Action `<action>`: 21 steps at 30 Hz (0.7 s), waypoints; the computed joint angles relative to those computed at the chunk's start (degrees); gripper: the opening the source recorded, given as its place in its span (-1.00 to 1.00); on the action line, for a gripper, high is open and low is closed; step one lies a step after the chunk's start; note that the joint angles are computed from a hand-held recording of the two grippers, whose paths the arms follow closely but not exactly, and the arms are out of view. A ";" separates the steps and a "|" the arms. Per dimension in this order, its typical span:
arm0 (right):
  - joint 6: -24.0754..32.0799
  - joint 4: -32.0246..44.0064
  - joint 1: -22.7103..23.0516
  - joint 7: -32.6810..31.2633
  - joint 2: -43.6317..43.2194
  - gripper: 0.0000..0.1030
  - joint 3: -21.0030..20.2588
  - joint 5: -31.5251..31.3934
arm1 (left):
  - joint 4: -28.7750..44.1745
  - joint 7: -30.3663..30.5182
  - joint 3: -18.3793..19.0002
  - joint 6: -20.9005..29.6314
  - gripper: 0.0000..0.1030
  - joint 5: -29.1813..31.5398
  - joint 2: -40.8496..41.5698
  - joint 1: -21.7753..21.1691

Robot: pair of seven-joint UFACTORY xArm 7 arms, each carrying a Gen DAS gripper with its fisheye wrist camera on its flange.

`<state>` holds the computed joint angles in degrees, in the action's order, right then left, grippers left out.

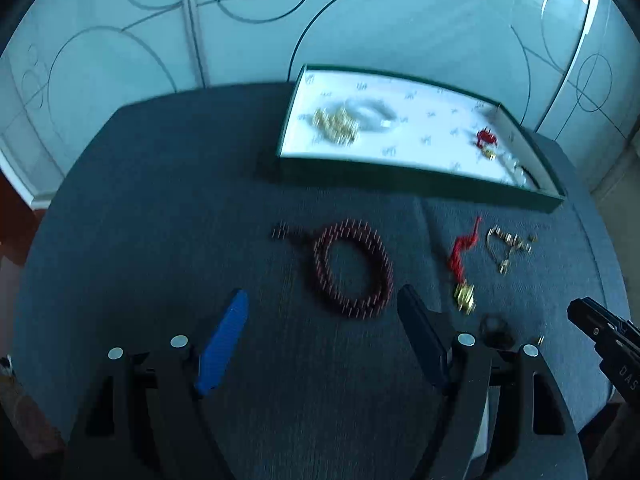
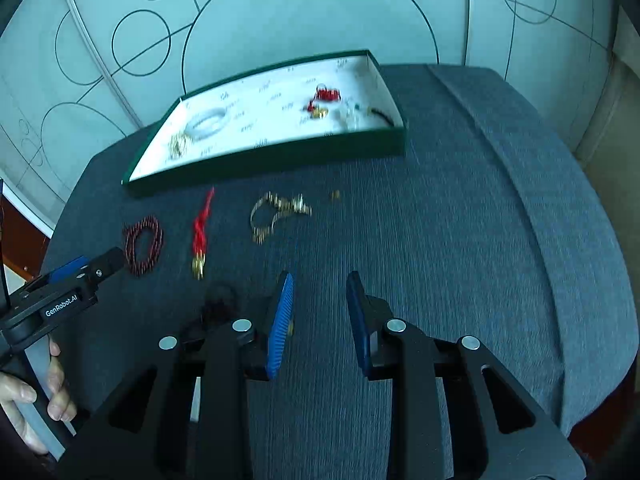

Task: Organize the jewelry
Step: 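Withdraw both open tools from the box back over the table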

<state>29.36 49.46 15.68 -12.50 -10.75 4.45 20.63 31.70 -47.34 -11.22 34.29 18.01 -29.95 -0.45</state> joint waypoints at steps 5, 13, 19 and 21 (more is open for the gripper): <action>-0.28 -3.63 0.60 0.08 -2.88 -0.46 0.13 -0.27 | -2.79 -1.63 -1.13 0.80 0.47 -0.08 -2.37 -0.40; -0.64 -5.27 1.72 0.05 -3.90 -0.47 0.12 -1.05 | -3.96 -2.25 -0.91 0.56 0.47 -0.20 -3.34 -0.55; -0.43 -5.10 1.82 0.20 -3.38 -0.48 -0.05 -1.42 | -4.07 -2.22 -0.83 0.26 0.47 -0.25 -3.17 -0.43; -0.42 -5.10 1.90 0.01 -3.27 -0.48 -0.04 -1.39 | -4.17 -2.16 -0.75 0.24 0.47 -0.39 -3.23 -0.48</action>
<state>28.95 44.36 17.58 -12.49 -14.02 4.41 19.25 27.53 -49.50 -11.97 34.53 17.62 -33.18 -0.93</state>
